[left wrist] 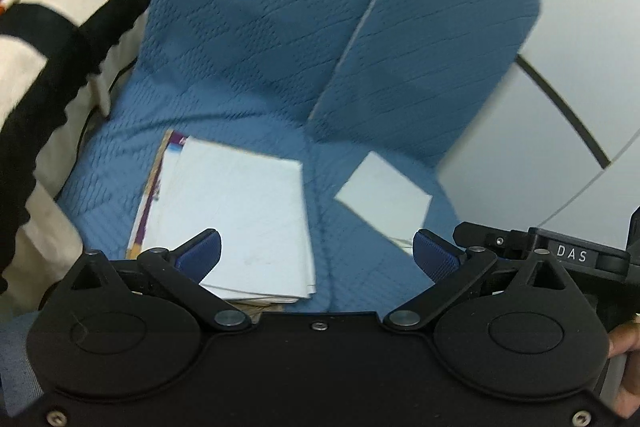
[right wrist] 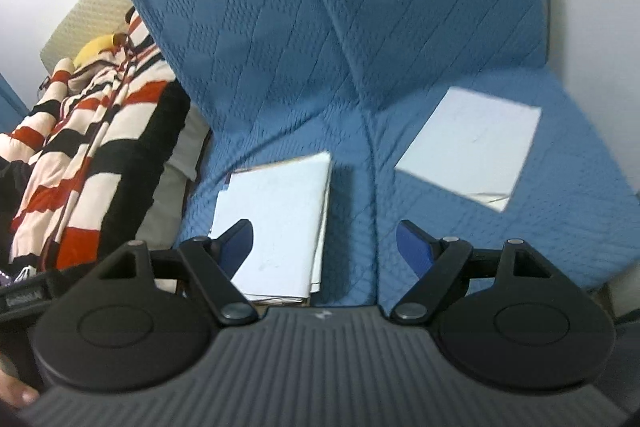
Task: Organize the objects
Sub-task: 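Withdraw both tools back from the seats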
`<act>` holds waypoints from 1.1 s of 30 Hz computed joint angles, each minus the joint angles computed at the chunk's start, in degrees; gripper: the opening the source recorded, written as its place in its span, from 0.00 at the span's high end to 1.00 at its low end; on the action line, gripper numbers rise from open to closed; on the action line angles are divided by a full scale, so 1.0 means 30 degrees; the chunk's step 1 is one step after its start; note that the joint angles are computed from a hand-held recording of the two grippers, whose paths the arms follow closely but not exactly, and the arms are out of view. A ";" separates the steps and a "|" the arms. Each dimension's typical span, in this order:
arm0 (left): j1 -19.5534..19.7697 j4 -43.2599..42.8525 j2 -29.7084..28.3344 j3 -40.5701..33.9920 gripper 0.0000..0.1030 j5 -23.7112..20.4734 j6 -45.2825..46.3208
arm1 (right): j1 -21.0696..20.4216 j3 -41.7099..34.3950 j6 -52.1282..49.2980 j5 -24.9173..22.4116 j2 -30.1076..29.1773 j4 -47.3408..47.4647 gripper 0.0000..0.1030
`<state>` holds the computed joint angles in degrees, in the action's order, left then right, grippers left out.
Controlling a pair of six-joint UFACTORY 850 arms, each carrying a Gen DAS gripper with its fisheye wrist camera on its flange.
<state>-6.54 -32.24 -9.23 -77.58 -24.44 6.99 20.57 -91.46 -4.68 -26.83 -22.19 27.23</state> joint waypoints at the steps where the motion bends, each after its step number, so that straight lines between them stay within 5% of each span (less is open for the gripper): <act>1: -0.0057 -0.0739 0.0111 0.0075 0.01 -0.0029 0.0683 | -0.0020 0.0306 -0.0006 0.0196 0.0313 -0.0069 0.22; 10: -0.1395 -0.1471 0.1064 0.0919 0.01 0.0668 0.1872 | 0.0000 0.3699 0.2673 0.2655 0.3143 -0.2823 0.22; 15: -0.1817 -0.3791 0.1196 0.0842 0.01 0.0331 0.4042 | -0.0103 0.5252 0.3254 0.2985 0.4233 -0.3060 0.22; 21: -0.2518 -0.3711 0.1304 0.0683 0.01 0.0372 0.4444 | 0.0208 0.6663 0.6478 0.3370 0.5170 -0.6211 0.22; 33: -0.3056 -0.4181 0.0507 0.0489 0.01 0.0424 0.4883 | 0.0060 0.7476 0.7721 0.3592 0.5185 -0.6710 0.22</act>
<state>-15.71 -44.78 -7.71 -76.11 -23.17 21.64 20.75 -69.03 18.48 -16.05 -6.64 7.10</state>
